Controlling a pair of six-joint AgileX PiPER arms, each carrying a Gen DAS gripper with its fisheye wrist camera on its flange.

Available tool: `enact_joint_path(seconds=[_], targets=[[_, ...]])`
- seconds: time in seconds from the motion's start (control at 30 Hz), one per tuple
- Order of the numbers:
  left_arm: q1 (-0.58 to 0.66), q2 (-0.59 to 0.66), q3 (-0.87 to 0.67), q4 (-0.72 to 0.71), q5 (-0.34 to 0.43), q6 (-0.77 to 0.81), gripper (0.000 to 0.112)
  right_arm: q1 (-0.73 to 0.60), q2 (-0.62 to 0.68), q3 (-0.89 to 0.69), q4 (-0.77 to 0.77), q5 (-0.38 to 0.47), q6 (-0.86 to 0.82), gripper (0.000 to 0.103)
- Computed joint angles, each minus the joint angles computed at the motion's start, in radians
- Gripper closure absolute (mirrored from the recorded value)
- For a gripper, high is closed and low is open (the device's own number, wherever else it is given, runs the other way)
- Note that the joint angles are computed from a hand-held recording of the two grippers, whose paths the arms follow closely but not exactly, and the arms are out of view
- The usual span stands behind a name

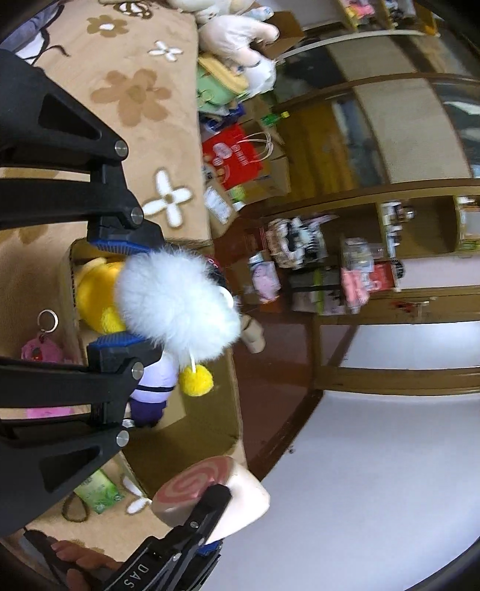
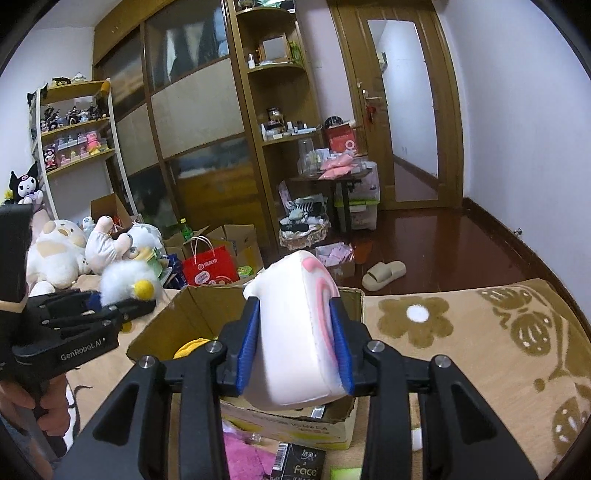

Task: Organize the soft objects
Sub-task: 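Carry both items over the box and release them inside, then withdraw both tools from the box toward the pink plush keychain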

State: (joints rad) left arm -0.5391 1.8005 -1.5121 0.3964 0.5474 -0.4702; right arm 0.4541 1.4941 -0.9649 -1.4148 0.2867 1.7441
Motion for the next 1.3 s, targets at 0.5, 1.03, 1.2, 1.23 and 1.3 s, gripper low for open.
enact_joint_path(seconds=[0.5,1.03,1.2,1.23,1.3], targets=[[-0.038,0.036,-0.009,0.085,0.031,-0.042,0.06,-0.03,0.07,-0.005,0.032,-0.084,-0.008,0.056],[-0.071,-0.046,0.099,0.203,0.022,-0.172,0.038,-0.021,0.007,0.035,0.113,-0.065,-0.066,0.029],[-0.087,-0.099,0.142,0.221,0.032,-0.206,0.026,0.015,-0.05,0.06,0.193,-0.003,-0.129,0.023],[-0.094,-0.111,0.152,0.229,0.037,-0.216,0.025,0.021,-0.064,0.067,0.198,0.006,-0.131,0.018],[-0.101,-0.134,0.171,0.236,0.042,-0.225,0.022,0.038,-0.09,0.081,0.188,0.032,-0.115,0.013]])
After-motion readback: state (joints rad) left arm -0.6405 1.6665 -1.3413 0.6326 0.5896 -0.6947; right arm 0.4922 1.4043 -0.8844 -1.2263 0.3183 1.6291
